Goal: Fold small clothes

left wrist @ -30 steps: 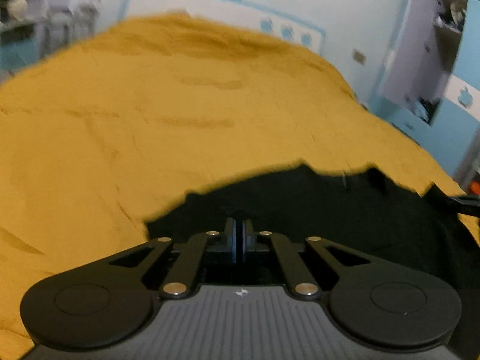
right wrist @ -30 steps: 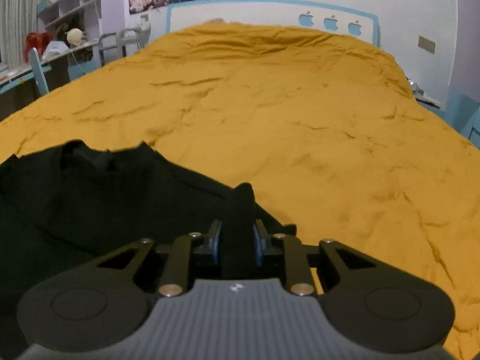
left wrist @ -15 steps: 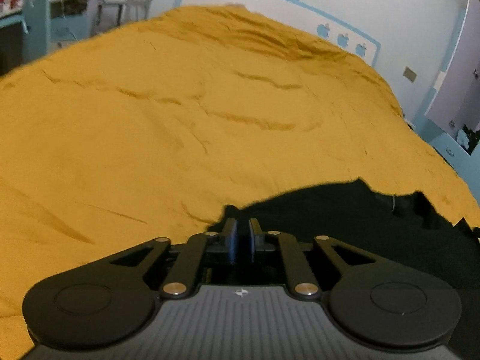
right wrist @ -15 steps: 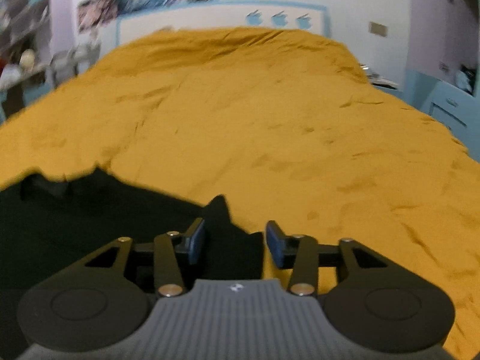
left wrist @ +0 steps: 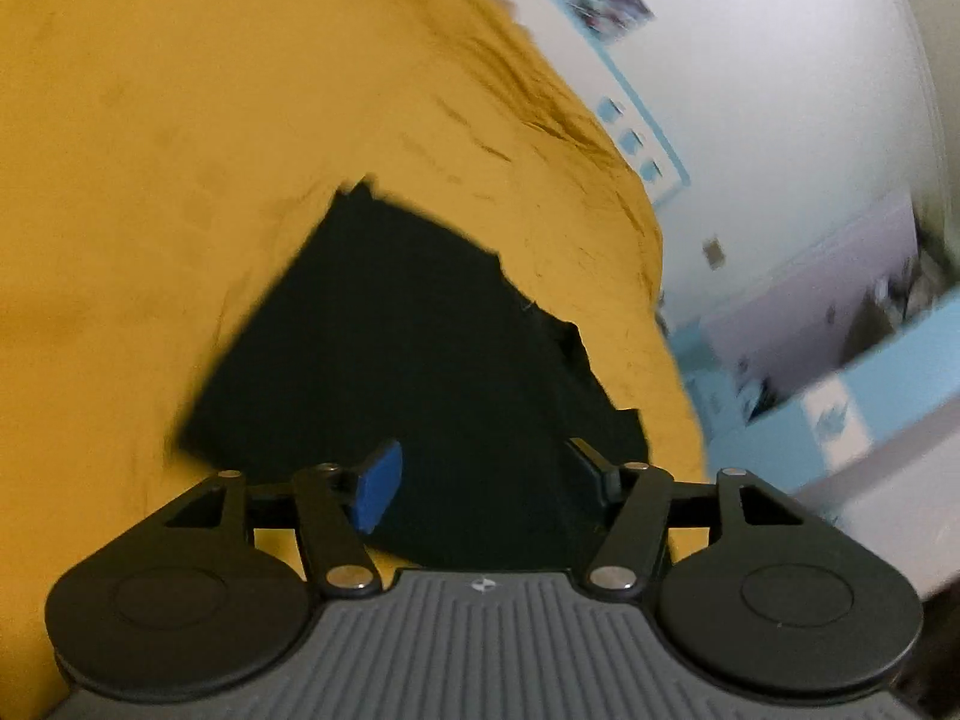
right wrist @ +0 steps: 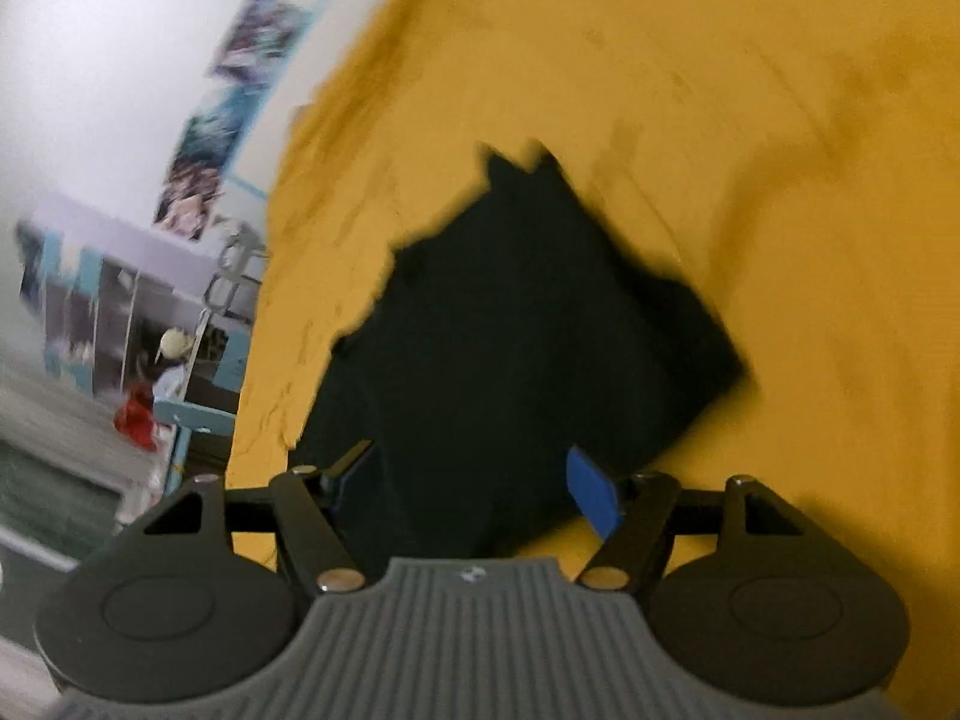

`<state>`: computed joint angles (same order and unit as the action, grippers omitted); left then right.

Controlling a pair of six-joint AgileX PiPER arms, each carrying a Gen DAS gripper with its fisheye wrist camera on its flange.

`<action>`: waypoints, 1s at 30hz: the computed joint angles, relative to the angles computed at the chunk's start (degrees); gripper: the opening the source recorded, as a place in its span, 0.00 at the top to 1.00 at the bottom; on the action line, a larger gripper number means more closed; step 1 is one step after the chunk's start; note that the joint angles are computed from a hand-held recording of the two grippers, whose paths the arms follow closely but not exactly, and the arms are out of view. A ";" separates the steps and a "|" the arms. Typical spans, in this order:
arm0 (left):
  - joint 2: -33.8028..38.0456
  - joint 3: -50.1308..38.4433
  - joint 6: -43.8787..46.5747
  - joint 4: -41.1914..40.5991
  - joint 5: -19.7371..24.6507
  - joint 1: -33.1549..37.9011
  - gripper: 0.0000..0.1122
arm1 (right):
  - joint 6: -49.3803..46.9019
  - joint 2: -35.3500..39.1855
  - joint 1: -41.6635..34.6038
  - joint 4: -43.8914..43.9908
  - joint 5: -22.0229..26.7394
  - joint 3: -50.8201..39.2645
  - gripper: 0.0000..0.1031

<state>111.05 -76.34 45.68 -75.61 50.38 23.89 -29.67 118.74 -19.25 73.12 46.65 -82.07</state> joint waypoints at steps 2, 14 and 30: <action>1.18 3.37 -0.38 -2.36 -0.76 0.16 0.35 | -2.77 -0.43 -0.05 5.57 -0.97 5.12 0.36; 16.56 -9.61 -11.20 -7.84 -14.55 -4.83 0.36 | -8.37 3.34 5.98 21.43 -14.32 4.72 0.34; 14.54 -8.38 0.20 -20.08 -14.79 -7.49 0.86 | -0.49 7.77 6.31 7.40 -16.38 -8.20 0.93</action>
<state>125.59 -84.72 45.88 -95.69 35.59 16.41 -30.16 126.51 -12.95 80.52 30.26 -90.27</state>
